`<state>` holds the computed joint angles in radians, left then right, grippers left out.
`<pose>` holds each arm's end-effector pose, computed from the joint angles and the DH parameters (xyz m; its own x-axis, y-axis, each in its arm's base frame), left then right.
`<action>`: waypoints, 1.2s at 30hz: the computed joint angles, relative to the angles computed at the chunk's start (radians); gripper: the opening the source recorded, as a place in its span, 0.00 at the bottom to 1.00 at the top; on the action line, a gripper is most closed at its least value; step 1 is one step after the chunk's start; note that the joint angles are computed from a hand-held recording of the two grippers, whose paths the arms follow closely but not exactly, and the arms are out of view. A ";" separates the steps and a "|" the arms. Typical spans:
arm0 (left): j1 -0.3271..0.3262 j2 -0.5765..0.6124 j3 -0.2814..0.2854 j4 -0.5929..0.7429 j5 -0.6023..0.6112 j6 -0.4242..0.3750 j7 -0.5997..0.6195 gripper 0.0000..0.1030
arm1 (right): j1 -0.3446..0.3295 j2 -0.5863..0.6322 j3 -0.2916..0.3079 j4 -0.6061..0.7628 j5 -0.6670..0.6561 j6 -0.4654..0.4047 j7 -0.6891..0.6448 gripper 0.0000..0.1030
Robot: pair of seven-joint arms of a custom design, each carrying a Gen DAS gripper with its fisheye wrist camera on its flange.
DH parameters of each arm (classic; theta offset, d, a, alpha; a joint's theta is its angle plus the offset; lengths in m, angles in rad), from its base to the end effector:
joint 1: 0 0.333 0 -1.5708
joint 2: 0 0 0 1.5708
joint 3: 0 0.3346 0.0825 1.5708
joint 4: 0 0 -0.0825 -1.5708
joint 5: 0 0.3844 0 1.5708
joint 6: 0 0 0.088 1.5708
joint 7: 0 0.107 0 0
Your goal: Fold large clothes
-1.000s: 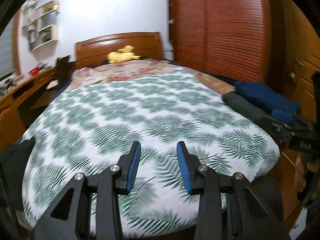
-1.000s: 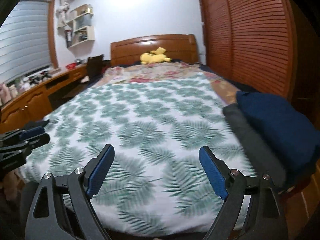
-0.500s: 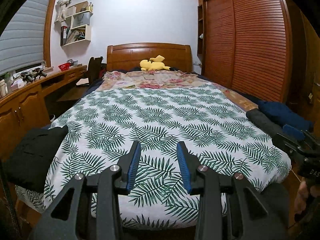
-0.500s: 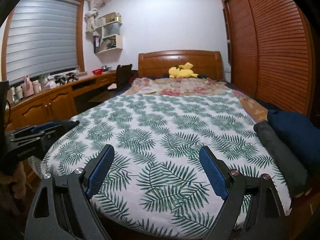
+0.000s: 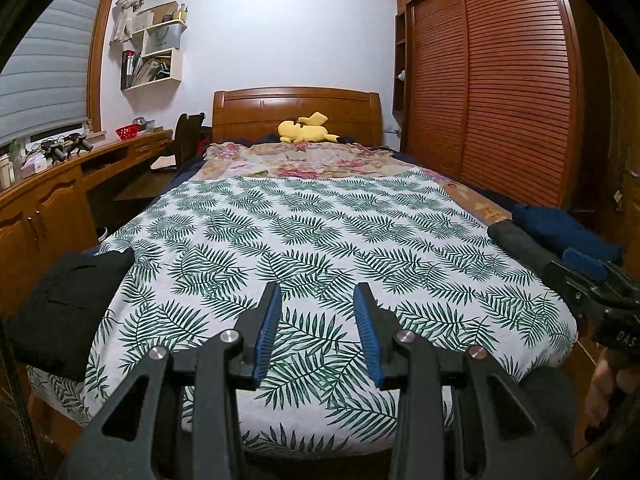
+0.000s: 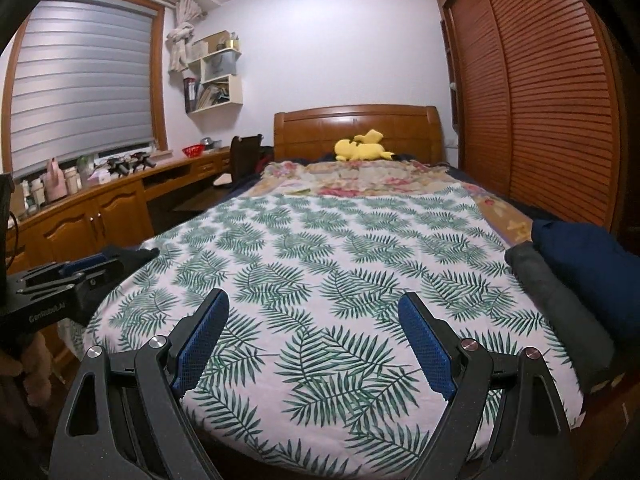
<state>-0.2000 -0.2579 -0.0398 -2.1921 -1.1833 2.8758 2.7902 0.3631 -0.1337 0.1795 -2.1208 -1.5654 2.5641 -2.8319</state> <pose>0.5062 -0.0717 0.5936 -0.4612 -0.8856 0.0558 -0.4126 0.1583 -0.8971 0.4597 0.2998 0.5384 -0.1040 -0.9932 -0.0522 -0.3236 0.0834 -0.9425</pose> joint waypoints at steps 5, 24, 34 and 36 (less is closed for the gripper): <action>-0.007 0.001 -0.002 -0.004 -0.021 0.020 0.008 0.36 | -0.001 -0.001 -0.001 -0.005 -0.003 0.003 0.007 0.86; -0.010 -0.001 -0.003 -0.004 -0.027 0.023 0.012 0.36 | -0.003 -0.003 -0.002 -0.007 -0.002 0.006 0.006 0.86; -0.014 -0.008 -0.003 -0.008 -0.027 0.024 0.009 0.36 | -0.004 -0.005 -0.001 -0.011 -0.005 0.003 0.012 0.86; -0.017 -0.011 -0.002 -0.008 -0.032 0.024 0.014 0.36 | -0.003 -0.006 0.000 -0.013 -0.007 -0.002 0.018 0.86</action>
